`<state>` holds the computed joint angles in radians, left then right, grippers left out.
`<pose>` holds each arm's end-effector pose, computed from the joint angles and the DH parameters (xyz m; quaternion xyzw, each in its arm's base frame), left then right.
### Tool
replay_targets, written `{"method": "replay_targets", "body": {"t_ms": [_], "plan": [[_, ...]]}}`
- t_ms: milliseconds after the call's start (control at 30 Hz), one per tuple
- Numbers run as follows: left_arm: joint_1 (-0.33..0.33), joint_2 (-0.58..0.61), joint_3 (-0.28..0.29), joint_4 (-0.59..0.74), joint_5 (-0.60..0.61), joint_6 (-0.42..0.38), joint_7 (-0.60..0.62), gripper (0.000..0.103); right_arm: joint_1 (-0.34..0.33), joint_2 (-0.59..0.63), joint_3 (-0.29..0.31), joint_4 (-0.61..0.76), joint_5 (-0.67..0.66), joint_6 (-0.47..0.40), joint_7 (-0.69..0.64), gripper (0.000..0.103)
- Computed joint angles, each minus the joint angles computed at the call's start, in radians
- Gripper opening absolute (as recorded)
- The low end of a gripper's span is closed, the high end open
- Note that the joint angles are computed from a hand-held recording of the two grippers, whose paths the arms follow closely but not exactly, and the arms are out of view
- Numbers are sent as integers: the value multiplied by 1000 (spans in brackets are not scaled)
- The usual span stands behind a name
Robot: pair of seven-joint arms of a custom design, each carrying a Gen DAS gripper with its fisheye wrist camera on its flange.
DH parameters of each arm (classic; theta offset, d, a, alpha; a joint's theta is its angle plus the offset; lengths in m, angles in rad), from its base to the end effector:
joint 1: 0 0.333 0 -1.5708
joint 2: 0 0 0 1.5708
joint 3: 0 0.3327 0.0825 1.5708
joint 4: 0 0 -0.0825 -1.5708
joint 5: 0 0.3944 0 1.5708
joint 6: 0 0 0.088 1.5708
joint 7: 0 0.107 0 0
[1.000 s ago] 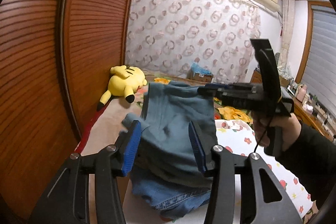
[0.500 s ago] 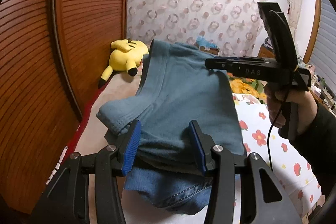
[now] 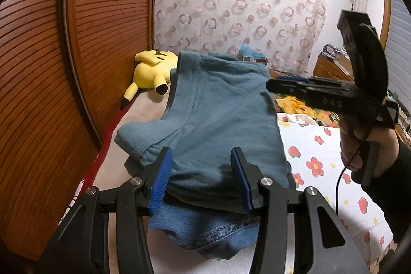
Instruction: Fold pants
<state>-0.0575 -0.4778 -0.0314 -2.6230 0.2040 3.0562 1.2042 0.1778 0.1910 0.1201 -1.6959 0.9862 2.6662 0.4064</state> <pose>0.4307 -0.0556 0.5236 -0.6594 0.6090 -0.3391 0.2817 0.6573 0.1690 0.5733 -0.7920 0.3549 -0.1843 0.4612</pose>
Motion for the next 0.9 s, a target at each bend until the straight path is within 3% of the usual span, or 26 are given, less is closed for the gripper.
{"method": "replay_targets", "body": {"t_ms": [333,367,433,467,567,733,900], "plan": [[8,-42,-33,2,29,-3,-2,51,13,-146,-33,-177,118,29,-82,32],[14,-50,-41,0,35,-2,-5,54,18,-162,-38,-195,130,35,-90,32],[26,-66,-59,-6,51,15,-14,78,28,-194,-50,-229,149,46,-106,35],[27,-75,-63,-12,56,27,-19,80,34,-211,-56,-246,163,53,-115,36],[29,-107,-73,-22,66,44,-31,83,51,-257,-75,-289,201,62,-141,38],[94,-157,-130,-37,94,79,-89,84,81,-336,-103,-362,260,87,-180,46],[92,-199,-137,-58,116,96,-116,84,115,-416,-126,-446,323,127,-235,55]]}}
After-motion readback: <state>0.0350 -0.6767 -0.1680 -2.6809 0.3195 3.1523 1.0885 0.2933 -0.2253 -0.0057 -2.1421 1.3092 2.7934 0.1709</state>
